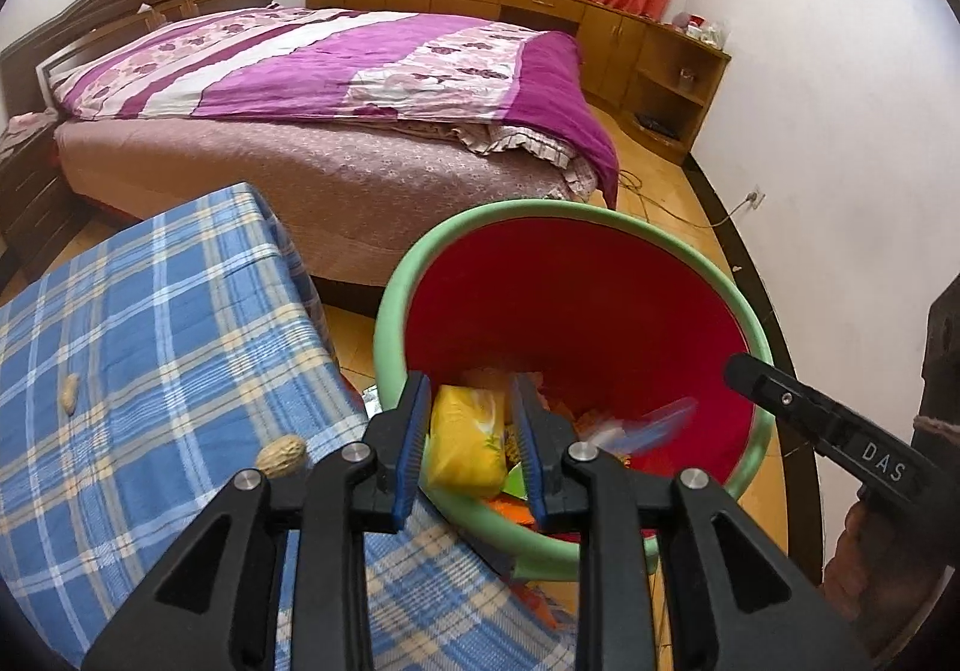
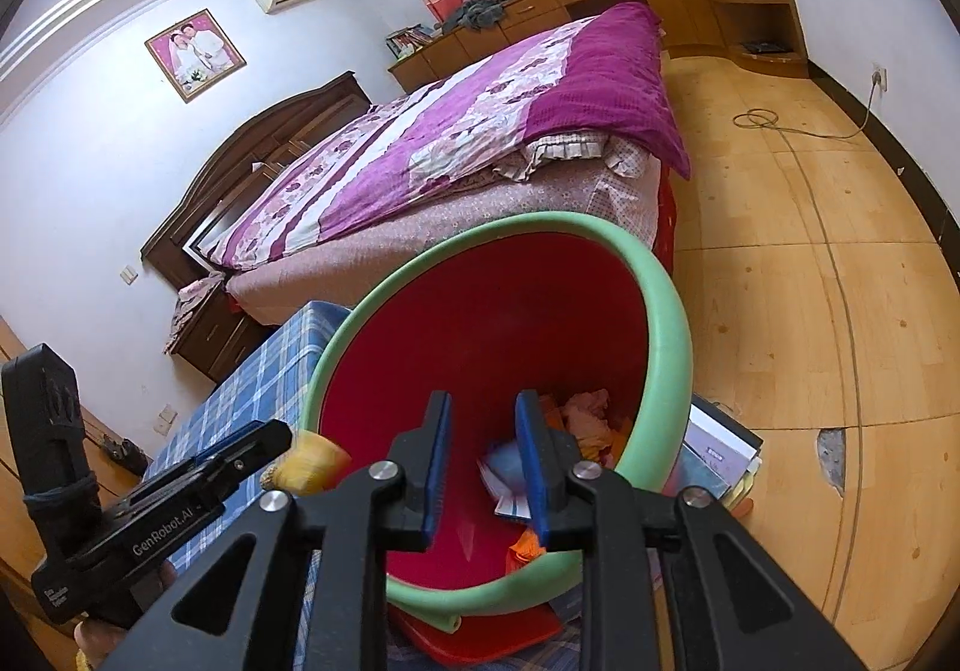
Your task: Collect trash
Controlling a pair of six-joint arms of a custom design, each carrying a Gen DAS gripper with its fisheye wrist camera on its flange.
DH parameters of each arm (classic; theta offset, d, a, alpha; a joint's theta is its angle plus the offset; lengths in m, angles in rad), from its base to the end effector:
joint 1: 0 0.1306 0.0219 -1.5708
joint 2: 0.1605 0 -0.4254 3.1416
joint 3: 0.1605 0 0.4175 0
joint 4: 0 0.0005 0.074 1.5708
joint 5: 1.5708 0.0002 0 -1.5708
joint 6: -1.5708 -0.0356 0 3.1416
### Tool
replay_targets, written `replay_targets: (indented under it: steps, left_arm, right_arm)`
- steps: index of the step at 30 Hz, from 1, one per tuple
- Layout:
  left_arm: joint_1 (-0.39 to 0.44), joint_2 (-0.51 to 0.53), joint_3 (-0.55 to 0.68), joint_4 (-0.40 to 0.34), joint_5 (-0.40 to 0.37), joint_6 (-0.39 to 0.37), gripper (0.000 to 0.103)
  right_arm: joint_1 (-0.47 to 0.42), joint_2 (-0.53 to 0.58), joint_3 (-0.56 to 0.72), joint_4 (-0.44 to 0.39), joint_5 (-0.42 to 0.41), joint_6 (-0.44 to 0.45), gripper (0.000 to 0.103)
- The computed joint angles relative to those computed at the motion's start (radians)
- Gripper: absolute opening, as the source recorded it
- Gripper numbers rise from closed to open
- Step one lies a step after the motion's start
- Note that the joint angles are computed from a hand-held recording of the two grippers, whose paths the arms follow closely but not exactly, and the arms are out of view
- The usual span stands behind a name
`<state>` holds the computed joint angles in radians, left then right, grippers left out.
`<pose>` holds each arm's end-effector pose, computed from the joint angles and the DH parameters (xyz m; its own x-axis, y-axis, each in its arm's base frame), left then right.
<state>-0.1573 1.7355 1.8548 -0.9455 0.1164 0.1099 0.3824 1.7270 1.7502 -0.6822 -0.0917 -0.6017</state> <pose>0.6376 -0.1058 0.5028 -0.7475 0.0083 -0.6642 0.1523 0.9754 -0.1592 0.6096 0.2482 0.4774 -0.7167 0.3193 -0.6200 -0.0401 0.8687 0.4937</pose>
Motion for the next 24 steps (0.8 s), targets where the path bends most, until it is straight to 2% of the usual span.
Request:
replay_targets:
  steps: [2,8,11,13,16,18,24]
  left_arm:
    - [-0.002,0.002,0.003,-0.002,-0.005,0.004,0.040]
    - [0.003,-0.014,-0.012,-0.002,-0.011,0.019,0.040]
    - [0.007,-0.033,-0.029,-0.006,-0.011,0.036,0.040]
    - [0.011,-0.045,-0.040,-0.005,-0.009,0.047,0.040]
    - [0.017,-0.080,-0.076,0.002,-0.024,0.060,0.040]
    - [0.022,-0.110,-0.105,0.006,-0.041,0.064,0.044]
    - [0.051,-0.195,-0.185,0.011,-0.065,0.081,0.049]
  right_arm:
    - [-0.003,0.005,0.005,0.002,-0.014,-0.001,0.029]
    - [-0.008,0.016,0.016,-0.009,-0.054,0.007,0.036]
    - [-0.003,0.009,0.014,-0.011,-0.046,0.017,0.043]
    - [0.005,0.000,0.009,-0.013,-0.038,0.020,0.053]
    - [0.017,-0.015,-0.002,-0.018,-0.022,0.013,0.062]
    - [0.030,-0.025,-0.004,-0.030,-0.010,0.015,0.069]
    - [0.073,-0.058,-0.019,-0.038,0.019,0.034,0.077]
